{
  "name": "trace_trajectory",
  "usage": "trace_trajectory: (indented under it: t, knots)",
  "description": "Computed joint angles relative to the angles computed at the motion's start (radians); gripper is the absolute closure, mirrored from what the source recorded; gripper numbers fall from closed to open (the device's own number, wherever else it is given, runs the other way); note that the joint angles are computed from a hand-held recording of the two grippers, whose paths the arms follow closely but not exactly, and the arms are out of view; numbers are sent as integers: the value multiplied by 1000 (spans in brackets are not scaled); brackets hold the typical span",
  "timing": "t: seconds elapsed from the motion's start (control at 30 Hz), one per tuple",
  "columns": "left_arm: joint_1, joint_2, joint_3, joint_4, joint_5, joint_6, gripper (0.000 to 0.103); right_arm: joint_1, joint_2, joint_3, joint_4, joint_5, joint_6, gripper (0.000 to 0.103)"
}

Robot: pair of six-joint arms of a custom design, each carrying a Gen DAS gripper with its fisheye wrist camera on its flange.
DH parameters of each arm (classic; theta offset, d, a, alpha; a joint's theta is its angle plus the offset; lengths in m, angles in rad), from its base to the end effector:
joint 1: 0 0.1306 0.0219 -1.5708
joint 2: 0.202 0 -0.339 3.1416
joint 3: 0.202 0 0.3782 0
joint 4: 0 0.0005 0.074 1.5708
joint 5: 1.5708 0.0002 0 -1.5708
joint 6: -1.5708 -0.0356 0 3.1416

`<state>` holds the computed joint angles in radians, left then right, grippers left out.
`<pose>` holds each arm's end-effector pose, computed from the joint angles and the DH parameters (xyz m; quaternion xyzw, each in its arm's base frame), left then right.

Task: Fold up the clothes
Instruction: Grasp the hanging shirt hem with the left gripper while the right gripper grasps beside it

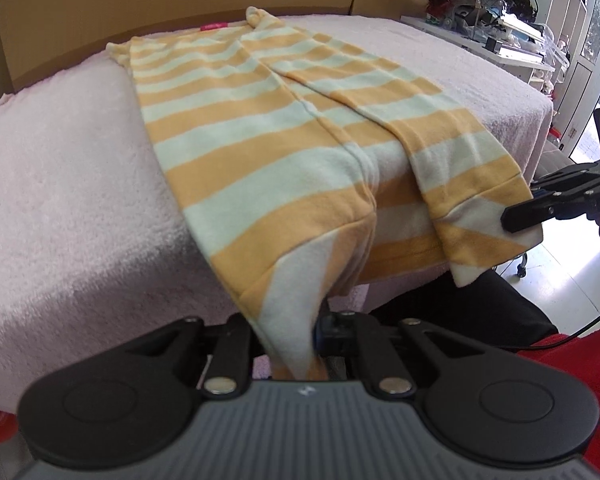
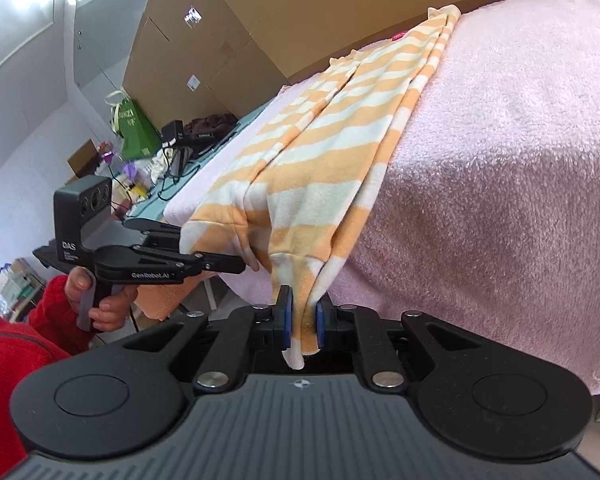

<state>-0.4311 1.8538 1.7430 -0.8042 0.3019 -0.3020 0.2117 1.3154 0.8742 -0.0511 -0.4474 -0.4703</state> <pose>0.5600 -0.2698 0.3030 0.3807 0.8564 -0.1626 0.3085 0.4263 0.1069 0.2573 -0.0051 0.8444 0.3468 0.4082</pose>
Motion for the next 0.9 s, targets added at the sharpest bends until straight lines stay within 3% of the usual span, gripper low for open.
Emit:
trace_trajectory:
  t: [0.33, 0.67, 0.9]
  knots:
    - [-1, -28, -10, -7, -23, 0, 97, -33, 12, -12, 103, -94, -91, 90]
    - [43, 12, 95, -127, 137, 70, 97, -82, 59, -15, 276, -233, -319, 90]
    - [70, 98, 265, -276, 244, 101, 97, -116, 112, 25, 404, -318, -507, 90]
